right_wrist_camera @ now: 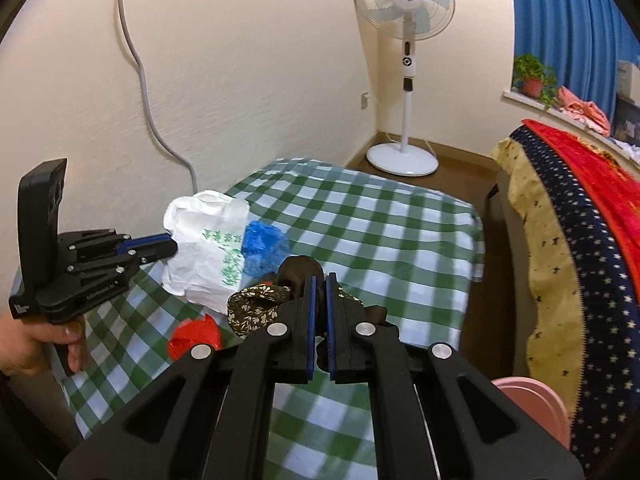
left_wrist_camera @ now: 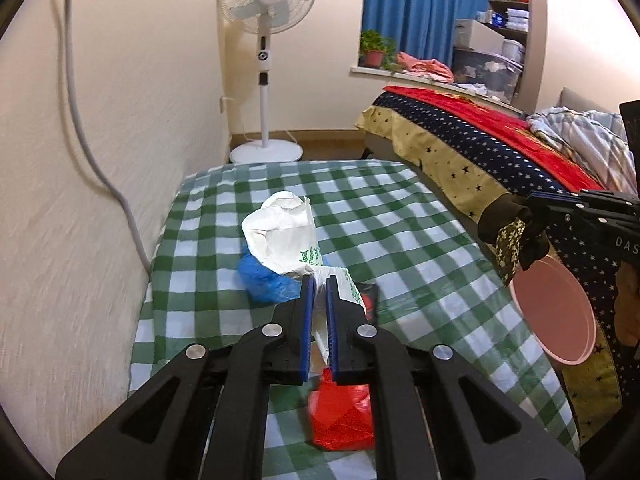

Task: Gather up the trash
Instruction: 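Carry the white bag and patterned cloth over the pink bin and release both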

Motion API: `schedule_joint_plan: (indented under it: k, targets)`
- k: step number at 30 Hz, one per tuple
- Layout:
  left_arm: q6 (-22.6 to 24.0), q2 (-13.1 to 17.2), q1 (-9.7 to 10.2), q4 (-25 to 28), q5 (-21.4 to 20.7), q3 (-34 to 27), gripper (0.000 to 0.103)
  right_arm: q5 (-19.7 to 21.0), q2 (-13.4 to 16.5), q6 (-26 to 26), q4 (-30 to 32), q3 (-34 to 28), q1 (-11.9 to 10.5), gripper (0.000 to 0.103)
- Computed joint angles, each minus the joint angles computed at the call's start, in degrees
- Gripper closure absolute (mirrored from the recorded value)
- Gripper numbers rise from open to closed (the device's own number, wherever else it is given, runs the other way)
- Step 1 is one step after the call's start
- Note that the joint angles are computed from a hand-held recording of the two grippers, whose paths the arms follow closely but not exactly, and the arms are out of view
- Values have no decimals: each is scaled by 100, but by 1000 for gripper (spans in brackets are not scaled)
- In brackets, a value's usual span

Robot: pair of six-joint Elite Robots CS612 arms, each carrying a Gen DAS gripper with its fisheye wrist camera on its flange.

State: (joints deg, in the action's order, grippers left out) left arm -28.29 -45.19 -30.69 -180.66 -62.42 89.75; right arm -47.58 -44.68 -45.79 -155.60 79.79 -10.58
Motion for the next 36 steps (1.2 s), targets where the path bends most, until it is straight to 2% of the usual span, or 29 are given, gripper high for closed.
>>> schedule_joint_plan:
  k: [7,15,27,36]
  targets:
    - [293,39,-144,-213,-131,-157,97,-111,-75,30,-243,70,-211,98]
    - [706,253,-286,-283,-475,-622,97,-407,-81,231,-683,103,-433,98]
    - [1105,733,-428,-15,-1044,-1529,97,-820,-12,476,-752,-31,-719,98]
    - [1303,1025,-479,302,-1393,-2058,97,-1123,113,574,-606,-228,-833,98]
